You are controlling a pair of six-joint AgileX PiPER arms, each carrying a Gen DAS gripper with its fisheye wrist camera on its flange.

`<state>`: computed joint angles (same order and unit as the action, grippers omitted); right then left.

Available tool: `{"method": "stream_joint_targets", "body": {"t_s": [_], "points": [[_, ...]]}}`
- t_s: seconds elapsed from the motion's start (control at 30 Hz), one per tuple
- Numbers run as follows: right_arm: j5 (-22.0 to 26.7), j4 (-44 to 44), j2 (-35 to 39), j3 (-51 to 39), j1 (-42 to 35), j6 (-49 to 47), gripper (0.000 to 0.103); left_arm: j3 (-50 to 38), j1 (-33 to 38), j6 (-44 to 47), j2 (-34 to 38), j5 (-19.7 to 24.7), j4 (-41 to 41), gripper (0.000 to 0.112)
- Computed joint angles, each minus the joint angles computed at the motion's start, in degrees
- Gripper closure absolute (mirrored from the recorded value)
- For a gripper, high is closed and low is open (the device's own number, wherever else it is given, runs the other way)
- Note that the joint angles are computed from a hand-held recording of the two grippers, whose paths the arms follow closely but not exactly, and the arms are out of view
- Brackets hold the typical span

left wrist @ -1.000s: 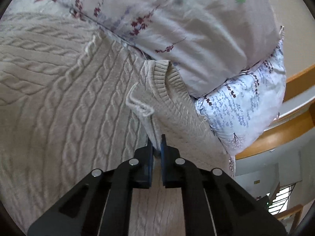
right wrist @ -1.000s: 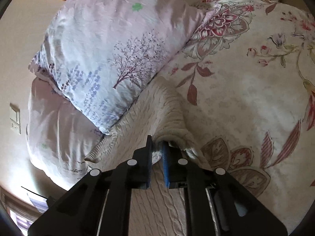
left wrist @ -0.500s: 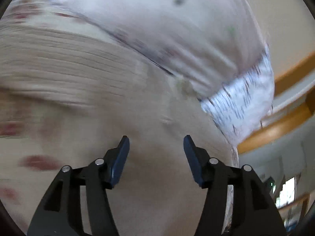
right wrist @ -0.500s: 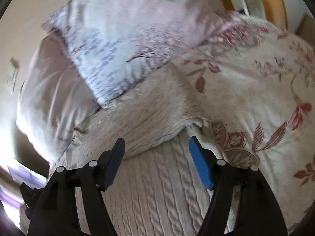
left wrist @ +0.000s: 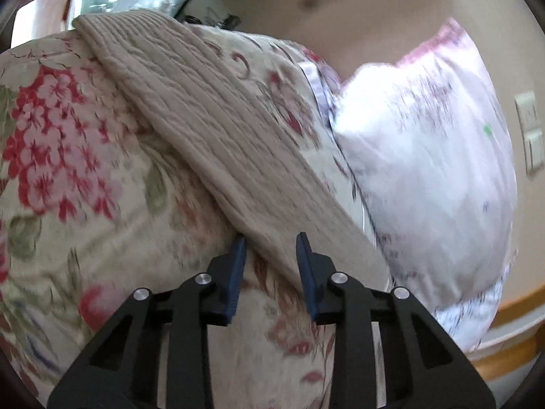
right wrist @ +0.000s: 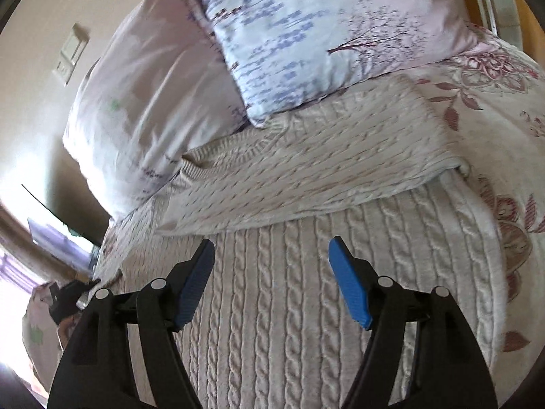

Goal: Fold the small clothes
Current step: 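Grasp the other sleeve cuff with the left gripper and fold it across the body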

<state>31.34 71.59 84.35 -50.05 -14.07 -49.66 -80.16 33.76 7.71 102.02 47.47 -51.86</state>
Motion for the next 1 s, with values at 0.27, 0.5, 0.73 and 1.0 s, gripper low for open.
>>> {"method": "stream_joint_targets", "body": {"t_s": [0.27, 0.5, 0.73, 1.0], "points": [[0.15, 0.36, 0.06, 0.54, -0.17, -1.31, 0.032, -5.02, 1.02, -0.79, 4.53, 0.24, 0.26, 0.106], [0.05, 2.46, -1.68, 1.88, -1.97, -5.17, 0.032, -5.09, -2.97, 5.59, -0.27, 0.18, -8.15, 0.107], [2.09, 5.16, -2.62, 3.64, -5.15, -9.1, 0.031, -8.96, -17.59, 15.02, -2.14, 0.97, -19.44, 0.107], [4.57, 4.78, -2.04, 4.45, -8.88, -9.35, 0.031, -11.12, -35.9, 11.25, 7.53, 1.81, -16.25, 0.102]]}}
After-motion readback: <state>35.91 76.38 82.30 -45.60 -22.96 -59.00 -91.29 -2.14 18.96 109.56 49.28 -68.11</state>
